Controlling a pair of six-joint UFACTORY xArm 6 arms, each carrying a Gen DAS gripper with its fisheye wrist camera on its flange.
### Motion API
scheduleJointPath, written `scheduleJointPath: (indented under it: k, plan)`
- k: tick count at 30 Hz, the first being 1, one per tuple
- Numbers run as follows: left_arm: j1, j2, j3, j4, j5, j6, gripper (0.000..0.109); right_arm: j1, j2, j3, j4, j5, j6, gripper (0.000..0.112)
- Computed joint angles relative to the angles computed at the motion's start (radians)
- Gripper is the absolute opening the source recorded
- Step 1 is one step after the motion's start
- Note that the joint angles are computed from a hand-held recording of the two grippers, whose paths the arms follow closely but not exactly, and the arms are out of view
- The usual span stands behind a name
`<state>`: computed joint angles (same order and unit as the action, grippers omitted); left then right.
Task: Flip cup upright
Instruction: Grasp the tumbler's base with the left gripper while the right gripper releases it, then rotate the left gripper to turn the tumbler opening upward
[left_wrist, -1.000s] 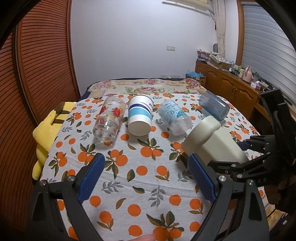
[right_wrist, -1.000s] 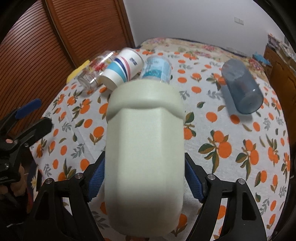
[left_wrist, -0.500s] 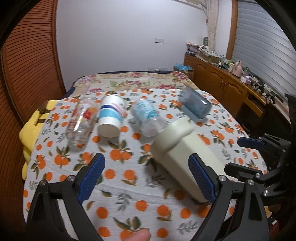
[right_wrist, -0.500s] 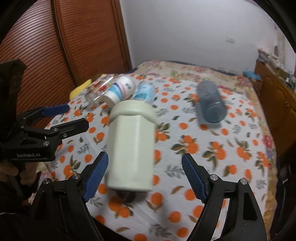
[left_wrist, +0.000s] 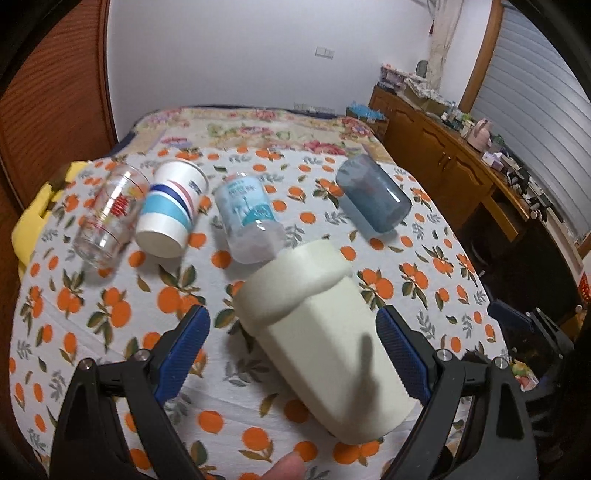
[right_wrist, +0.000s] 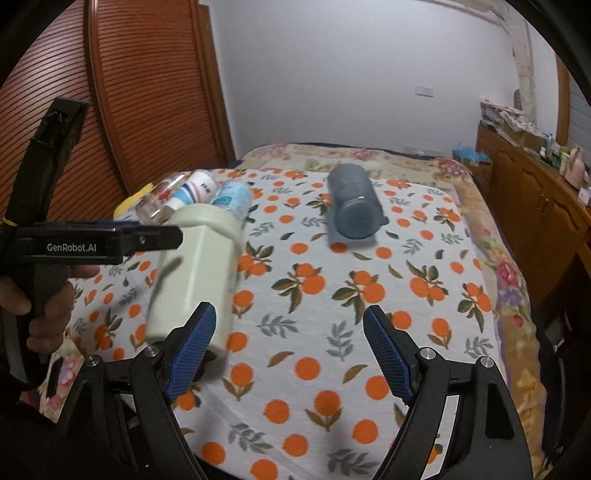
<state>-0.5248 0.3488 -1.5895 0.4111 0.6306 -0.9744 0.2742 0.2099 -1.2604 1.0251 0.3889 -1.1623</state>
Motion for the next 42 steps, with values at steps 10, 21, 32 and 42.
scheduleJointPath:
  k: [10,21,32,42]
  plan:
    - [0.011,0.062,-0.068,-0.203,0.041,0.080,0.092,-0.016,0.038,-0.049,0.140,0.016,-0.103,0.090]
    - [0.043,0.116,-0.095,-0.587,0.043,0.273,0.093,-0.015,0.045,-0.050,0.148,-0.001,-0.111,0.090]
    - [0.079,0.144,-0.127,-0.780,0.065,0.425,0.087,-0.014,0.045,-0.047,0.144,-0.006,-0.103,0.090]
    - [0.059,0.094,-0.077,-0.517,-0.004,0.381,0.083,-0.007,0.054,-0.049,0.116,-0.012,-0.071,0.090]
